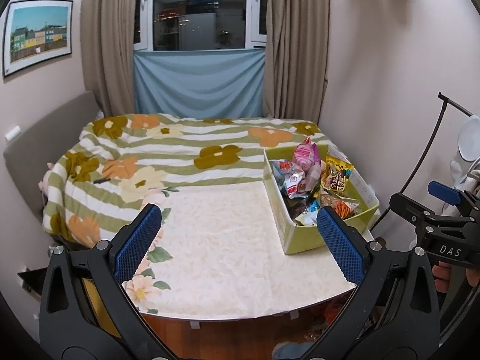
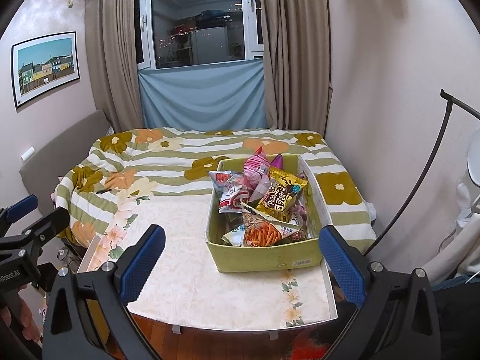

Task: Organize snacks

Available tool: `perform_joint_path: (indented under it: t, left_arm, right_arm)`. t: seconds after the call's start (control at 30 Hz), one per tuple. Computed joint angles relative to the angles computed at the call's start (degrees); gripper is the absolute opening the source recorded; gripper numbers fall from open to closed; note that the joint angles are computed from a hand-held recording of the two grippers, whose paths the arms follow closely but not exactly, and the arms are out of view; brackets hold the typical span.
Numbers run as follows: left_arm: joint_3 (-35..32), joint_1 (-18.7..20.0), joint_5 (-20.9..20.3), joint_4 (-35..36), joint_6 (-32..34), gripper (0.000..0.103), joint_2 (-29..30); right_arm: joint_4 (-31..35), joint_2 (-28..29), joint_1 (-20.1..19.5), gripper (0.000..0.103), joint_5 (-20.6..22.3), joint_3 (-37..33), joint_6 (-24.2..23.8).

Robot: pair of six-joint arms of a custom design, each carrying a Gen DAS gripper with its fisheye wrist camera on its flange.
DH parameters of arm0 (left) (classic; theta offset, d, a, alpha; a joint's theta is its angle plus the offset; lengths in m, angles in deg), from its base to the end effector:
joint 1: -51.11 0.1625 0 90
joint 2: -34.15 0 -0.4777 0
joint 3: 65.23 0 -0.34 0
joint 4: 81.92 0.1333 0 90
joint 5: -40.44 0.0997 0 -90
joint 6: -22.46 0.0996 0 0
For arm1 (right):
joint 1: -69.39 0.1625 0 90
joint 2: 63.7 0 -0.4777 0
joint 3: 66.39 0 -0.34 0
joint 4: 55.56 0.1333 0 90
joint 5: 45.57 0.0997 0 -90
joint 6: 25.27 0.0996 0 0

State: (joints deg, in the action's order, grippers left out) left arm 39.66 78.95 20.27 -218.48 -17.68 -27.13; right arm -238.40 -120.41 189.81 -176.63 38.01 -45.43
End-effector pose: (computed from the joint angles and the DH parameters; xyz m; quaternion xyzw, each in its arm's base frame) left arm -0.4044 -0.4700 0.3178 0.1421 0.8075 -0.4588 0.3425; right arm 0.3697 -0.4956 0.3281 0.2477 -0.8394 0.3870 0.2904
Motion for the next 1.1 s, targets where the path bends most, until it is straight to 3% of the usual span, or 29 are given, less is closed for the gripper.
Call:
perform_joint_path:
  t: [0.4,0.67,0.9,1.1]
  left_arm:
    - [-0.65,0.63,-0.10,-1.34,2.23,0.103,0.40]
    - [-0.25,0.83,0.50,-7.70,8.63,0.103,0.97]
    - [0.54,0.36,2.56,-6.55,6.84,0.103,0.54]
    - [1.53,0.30,2.69,-9.84,9.37,0.103,0.33]
  right_arm:
    - [0.49,0.42,0.05,0.102,-0.13,-0.58,0.33]
    - [0.55,0.48,0.07,0.102,-0.17,-0.54,0.64]
    - [0.69,0.35,-0.13,0.102,0.09,-0.68,0.38]
    - [0.63,0.54,0.02,0.102,-0.01,-0.71,0.75]
